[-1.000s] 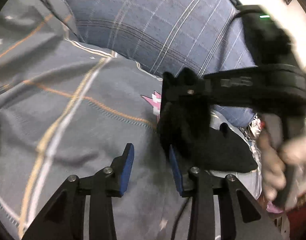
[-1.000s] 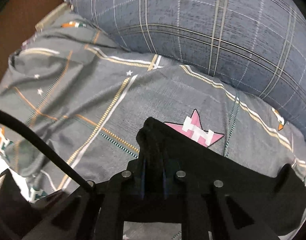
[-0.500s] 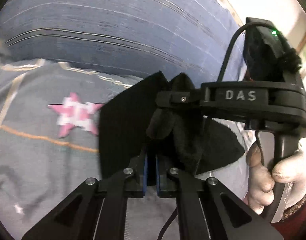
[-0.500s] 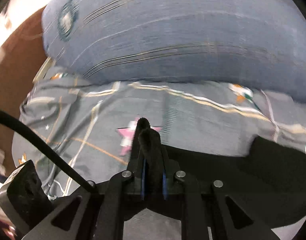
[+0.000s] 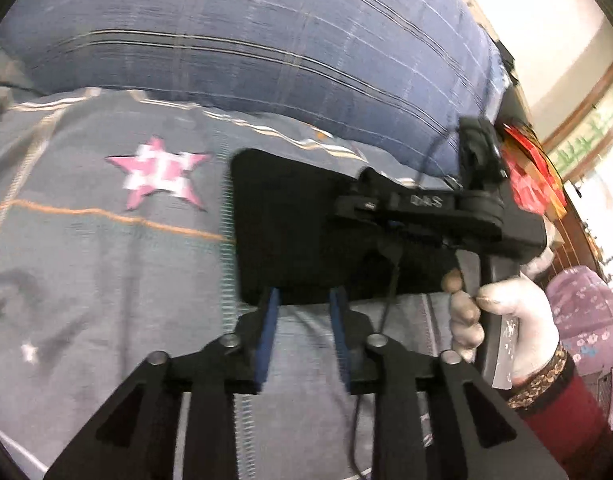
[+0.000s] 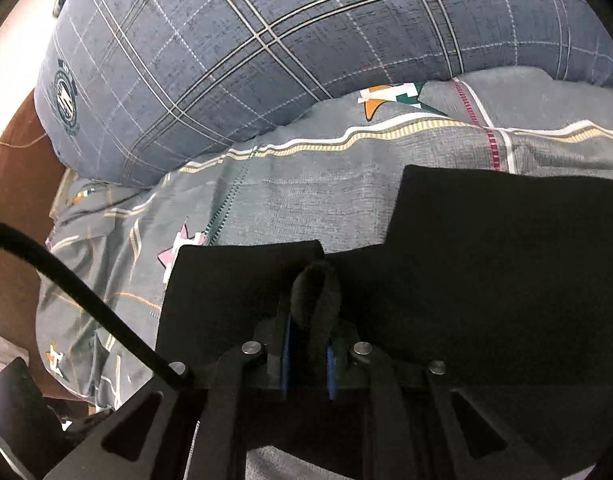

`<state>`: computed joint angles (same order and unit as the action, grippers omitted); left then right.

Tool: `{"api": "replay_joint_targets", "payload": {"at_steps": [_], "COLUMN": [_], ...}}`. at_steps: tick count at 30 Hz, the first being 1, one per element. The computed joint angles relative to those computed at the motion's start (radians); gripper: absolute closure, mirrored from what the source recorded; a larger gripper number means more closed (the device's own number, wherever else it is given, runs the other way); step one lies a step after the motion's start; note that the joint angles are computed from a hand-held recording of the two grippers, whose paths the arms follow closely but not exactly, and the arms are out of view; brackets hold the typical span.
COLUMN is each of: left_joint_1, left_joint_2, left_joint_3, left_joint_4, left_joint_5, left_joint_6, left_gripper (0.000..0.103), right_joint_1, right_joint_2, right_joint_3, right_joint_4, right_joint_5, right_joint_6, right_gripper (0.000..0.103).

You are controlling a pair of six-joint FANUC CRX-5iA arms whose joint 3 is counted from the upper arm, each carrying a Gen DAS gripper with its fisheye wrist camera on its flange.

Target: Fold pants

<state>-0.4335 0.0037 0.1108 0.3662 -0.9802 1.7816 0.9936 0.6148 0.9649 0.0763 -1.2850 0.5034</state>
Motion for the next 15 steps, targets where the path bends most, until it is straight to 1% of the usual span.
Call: {"api": "replay_joint_targets", "payload": {"at_steps": [3,4,5,8,9,10,11,12,13,14,15], "left_joint_1": [0.023,0.029,0.034,0.041,0.042,0.045,0.053,0.056,0.059,0.059,0.060], "left_joint_2": [-0.014,-0.013,-0.015,-0.009,-0.006,-0.002,-0.002,0.008,0.019,0.030,0.044], "left_joint_3": [-0.002,-0.001,-0.003,0.006,0.010,0.013,0.007,0.014,0.020,0.028,0.038], "left_joint_4": [-0.030,-0.035,-0.035,-0.052,-0.055,-0.056,-0.048,-0.042,-0.034,-0.030,-0.027], "left_joint_5": [-0.019,-0.025,-0.028,-0.035,-0.037,-0.040,-0.038,-0.039,-0.038,-0.038,-0.038], "left_joint_6": [0.041,0.056,0.063,0.089,0.097,0.101,0.097,0.099,0.100,0.102,0.102], "left_gripper": [0.076,0.076,0.075,0.069,0.069,0.069,0.069,0.069,0.069,0.069,0.069], "right_joint_1": [0.009,0.011,0.012,0.019,0.025,0.041,0.051,0.063,0.067,0.066,0.063], "right_joint_2": [-0.022,-0.032,-0.041,-0.066,-0.071,-0.065,-0.061,-0.064,-0.075,-0.108,-0.134], "right_joint_3": [-0.047,-0.065,-0.076,-0.098,-0.101,-0.089,-0.083,-0.087,-0.100,-0.144,-0.180], "right_joint_4": [0.042,0.053,0.062,0.095,0.121,0.185,0.223,0.272,0.282,0.267,0.245], "right_joint_5": [0.017,0.024,0.023,0.009,0.001,-0.039,-0.059,-0.068,-0.053,0.009,0.066], "right_joint_6": [-0.017,-0.026,-0.036,-0.065,-0.075,-0.091,-0.096,-0.099,-0.096,-0.094,-0.090], "right_gripper": [0.077,0.075,0.074,0.064,0.054,0.042,0.038,0.038,0.038,0.039,0.043]}}
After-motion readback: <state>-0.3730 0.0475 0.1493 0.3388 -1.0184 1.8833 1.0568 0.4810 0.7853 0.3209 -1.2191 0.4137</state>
